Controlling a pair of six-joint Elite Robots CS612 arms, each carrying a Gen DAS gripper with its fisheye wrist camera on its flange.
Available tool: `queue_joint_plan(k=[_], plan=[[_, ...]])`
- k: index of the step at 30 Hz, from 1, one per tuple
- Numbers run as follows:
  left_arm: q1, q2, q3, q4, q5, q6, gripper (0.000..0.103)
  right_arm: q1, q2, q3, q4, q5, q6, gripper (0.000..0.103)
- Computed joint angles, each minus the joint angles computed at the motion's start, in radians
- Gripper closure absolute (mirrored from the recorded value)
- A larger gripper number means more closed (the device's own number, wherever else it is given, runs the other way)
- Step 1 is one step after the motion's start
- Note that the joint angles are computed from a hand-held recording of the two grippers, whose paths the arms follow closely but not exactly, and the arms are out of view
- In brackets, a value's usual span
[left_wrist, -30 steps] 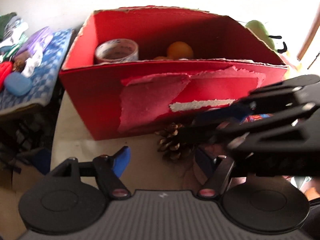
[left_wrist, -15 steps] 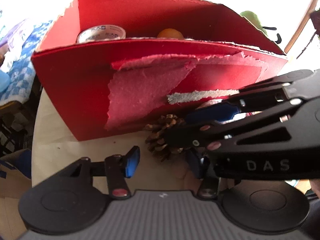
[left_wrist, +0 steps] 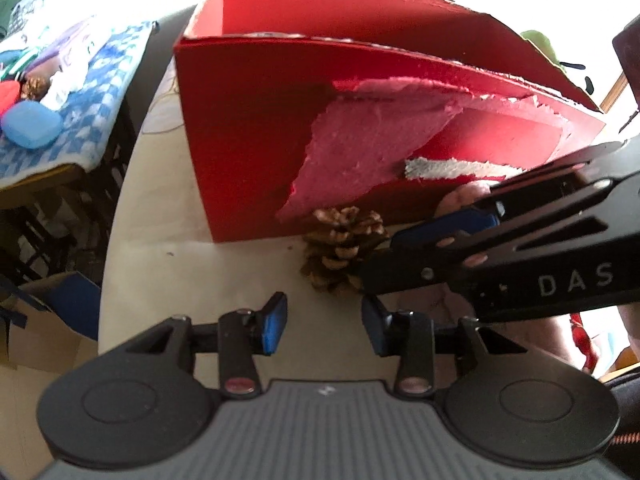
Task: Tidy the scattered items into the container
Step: 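Reach the right gripper down to the brown pine cone beside the box, then grasp the pine cone with the right gripper and lift it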
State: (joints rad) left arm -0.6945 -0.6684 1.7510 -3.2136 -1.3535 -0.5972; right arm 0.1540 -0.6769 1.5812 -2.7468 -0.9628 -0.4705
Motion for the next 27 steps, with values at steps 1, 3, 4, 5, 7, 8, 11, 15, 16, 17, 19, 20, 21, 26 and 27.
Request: queue_joint_plan(k=[1, 3, 4, 5, 7, 8, 11, 15, 16, 17, 19, 20, 21, 26, 27], plan=[[-0.003, 0.001, -0.001, -0.004, 0.010, 0.008, 0.061, 0.001, 0.000, 0.003, -0.012, 0.000, 0.006, 0.065], [-0.008, 0.002, -0.005, -0.009, 0.022, 0.037, 0.056, 0.002, 0.001, 0.005, -0.031, 0.000, 0.018, 0.053], [-0.010, 0.002, -0.005, -0.009, 0.030, 0.052, 0.053, 0.002, 0.002, 0.005, -0.038, 0.001, 0.023, 0.051], [-0.013, 0.004, -0.010, -0.005, 0.038, 0.068, 0.051, 0.002, 0.001, 0.008, -0.049, 0.000, 0.029, 0.048], [-0.017, 0.011, -0.026, 0.000, 0.059, 0.095, 0.052, 0.000, 0.004, 0.008, -0.068, 0.002, 0.047, 0.044], [-0.019, 0.013, -0.032, -0.001, 0.065, 0.106, 0.053, -0.001, 0.005, 0.008, -0.077, 0.005, 0.059, 0.044], [-0.018, 0.018, -0.047, 0.008, 0.050, 0.127, 0.056, -0.004, 0.006, 0.005, -0.063, -0.002, 0.079, 0.056], [-0.023, 0.017, -0.051, 0.020, 0.058, 0.159, 0.057, -0.009, 0.001, 0.015, -0.065, 0.005, 0.083, 0.067], [-0.024, 0.014, -0.049, 0.022, 0.058, 0.162, 0.057, -0.011, 0.000, 0.018, -0.064, 0.010, 0.081, 0.067], [-0.024, 0.010, -0.046, 0.020, 0.059, 0.165, 0.058, -0.013, -0.002, 0.019, -0.063, 0.017, 0.080, 0.067], [-0.025, -0.001, -0.036, 0.016, 0.062, 0.169, 0.058, -0.019, -0.006, 0.026, -0.065, 0.042, 0.074, 0.067], [-0.027, -0.008, -0.029, 0.013, 0.063, 0.171, 0.058, -0.021, -0.009, 0.029, -0.065, 0.054, 0.068, 0.067], [-0.028, -0.017, -0.020, 0.011, 0.067, 0.173, 0.058, -0.023, -0.013, 0.032, -0.063, 0.066, 0.060, 0.067], [-0.035, -0.072, 0.032, -0.019, 0.103, 0.177, 0.058, -0.032, -0.036, 0.046, -0.064, 0.142, 0.019, 0.067], [-0.037, -0.081, 0.039, -0.027, 0.114, 0.179, 0.058, -0.033, -0.041, 0.050, -0.079, 0.156, 0.023, 0.068]])
